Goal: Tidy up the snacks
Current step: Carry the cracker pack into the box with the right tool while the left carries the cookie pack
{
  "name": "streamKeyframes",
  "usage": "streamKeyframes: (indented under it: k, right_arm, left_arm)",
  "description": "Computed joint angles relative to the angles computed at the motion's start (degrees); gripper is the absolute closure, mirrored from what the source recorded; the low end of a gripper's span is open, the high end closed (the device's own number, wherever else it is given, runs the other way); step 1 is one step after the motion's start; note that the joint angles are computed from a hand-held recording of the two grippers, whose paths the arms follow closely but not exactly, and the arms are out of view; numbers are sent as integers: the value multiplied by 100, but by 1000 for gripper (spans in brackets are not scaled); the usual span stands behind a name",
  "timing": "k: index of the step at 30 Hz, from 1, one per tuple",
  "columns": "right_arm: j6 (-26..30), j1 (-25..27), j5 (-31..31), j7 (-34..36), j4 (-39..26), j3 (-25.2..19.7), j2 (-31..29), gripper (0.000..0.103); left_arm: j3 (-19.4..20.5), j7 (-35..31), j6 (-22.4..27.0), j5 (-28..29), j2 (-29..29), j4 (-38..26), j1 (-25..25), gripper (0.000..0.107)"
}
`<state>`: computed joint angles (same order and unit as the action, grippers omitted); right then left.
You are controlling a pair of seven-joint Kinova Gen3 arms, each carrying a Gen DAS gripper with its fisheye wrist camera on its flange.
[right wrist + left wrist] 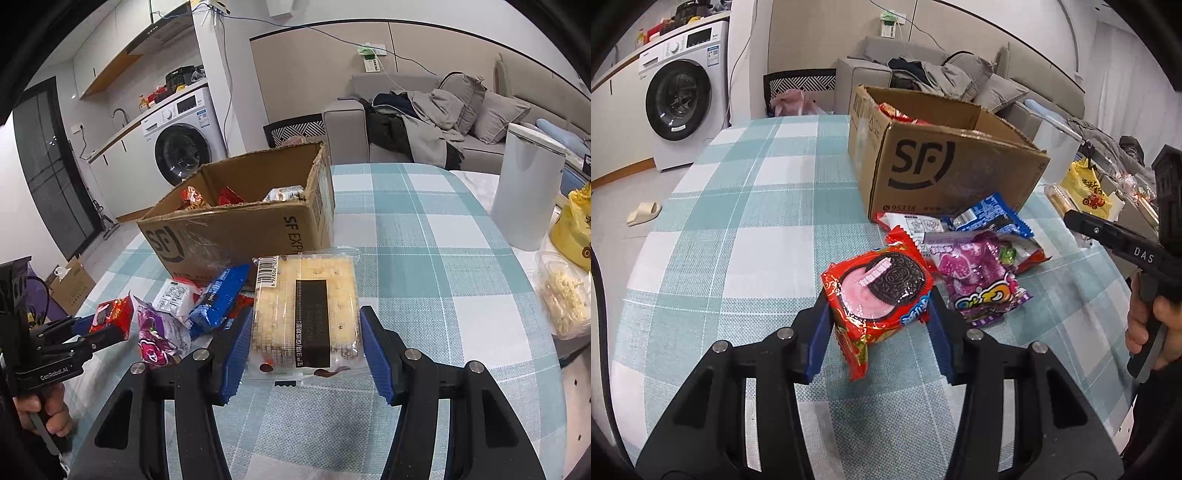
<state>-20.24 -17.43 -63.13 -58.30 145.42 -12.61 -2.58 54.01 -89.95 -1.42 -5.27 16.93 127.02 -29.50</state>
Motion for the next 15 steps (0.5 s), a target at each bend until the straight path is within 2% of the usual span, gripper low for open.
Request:
streamKeyframes:
  k: [7, 15]
  right_arm:
    - [-2, 106, -55, 71, 33, -192, -268, 45]
    - [112, 460, 15, 106, 11, -520, -531, 45]
  left_arm:
    - [835, 167, -94, -138, -178, 108, -786, 63]
    - [1908, 371, -85, -264, -378, 115, -1724, 63]
